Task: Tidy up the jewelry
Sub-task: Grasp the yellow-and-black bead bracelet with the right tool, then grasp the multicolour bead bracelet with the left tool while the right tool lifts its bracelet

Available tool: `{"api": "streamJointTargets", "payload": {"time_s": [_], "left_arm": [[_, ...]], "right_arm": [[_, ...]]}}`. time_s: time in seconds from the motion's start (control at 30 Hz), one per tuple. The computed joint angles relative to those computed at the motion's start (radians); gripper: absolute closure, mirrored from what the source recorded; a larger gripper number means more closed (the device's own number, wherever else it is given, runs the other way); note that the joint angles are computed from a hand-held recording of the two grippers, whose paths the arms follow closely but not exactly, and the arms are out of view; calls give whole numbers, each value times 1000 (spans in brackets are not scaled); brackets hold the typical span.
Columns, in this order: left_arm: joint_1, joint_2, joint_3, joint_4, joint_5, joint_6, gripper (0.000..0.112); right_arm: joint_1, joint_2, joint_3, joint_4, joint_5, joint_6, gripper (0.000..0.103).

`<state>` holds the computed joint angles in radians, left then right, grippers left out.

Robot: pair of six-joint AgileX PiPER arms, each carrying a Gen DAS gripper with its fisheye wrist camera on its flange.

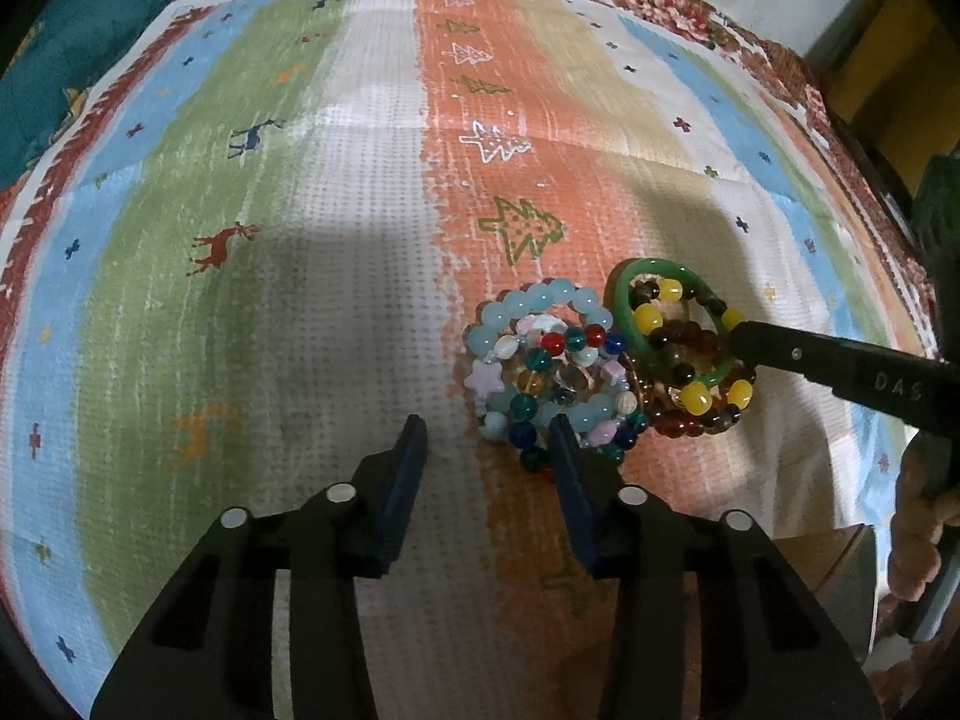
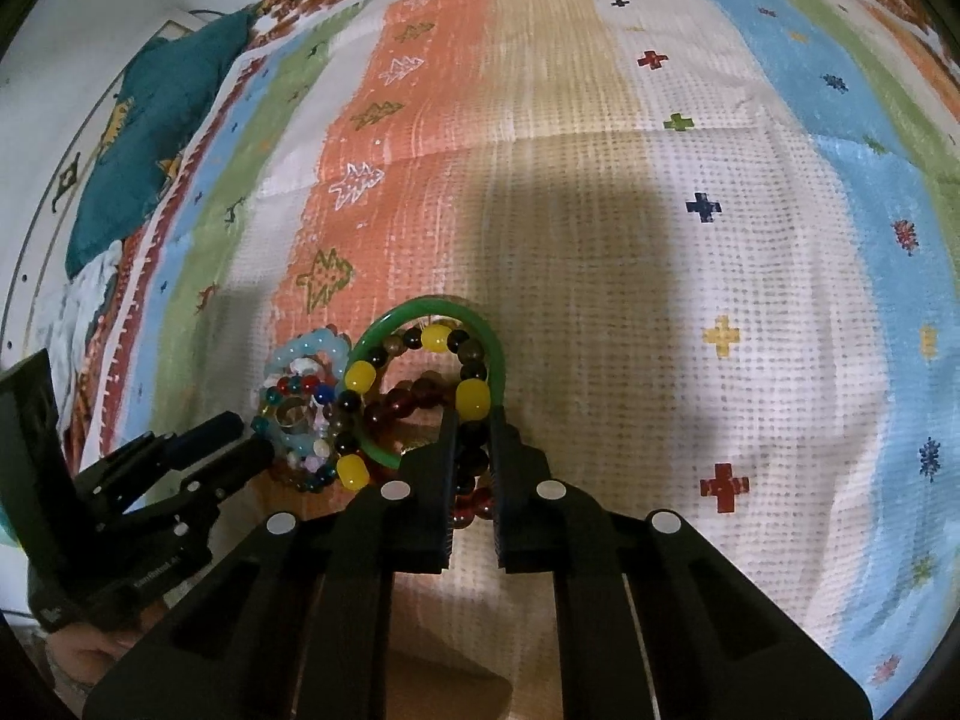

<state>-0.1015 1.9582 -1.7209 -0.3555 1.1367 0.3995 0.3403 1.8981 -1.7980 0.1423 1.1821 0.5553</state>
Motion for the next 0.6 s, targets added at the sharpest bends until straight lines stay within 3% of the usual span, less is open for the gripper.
{"api": "streamJointTargets", "payload": {"time_s": [0.1, 0.4, 0.6], "left_arm": [[1, 2, -1, -4, 4, 2, 75], [7, 19, -21, -33, 44, 3, 102], [15, 15, -39, -41, 68, 2, 103]], "right_arm": [[4, 1, -10, -8, 7, 2, 93], [5, -5, -12, -16, 10, -7, 93], [11, -11, -18, -32, 17, -13, 93]]}}
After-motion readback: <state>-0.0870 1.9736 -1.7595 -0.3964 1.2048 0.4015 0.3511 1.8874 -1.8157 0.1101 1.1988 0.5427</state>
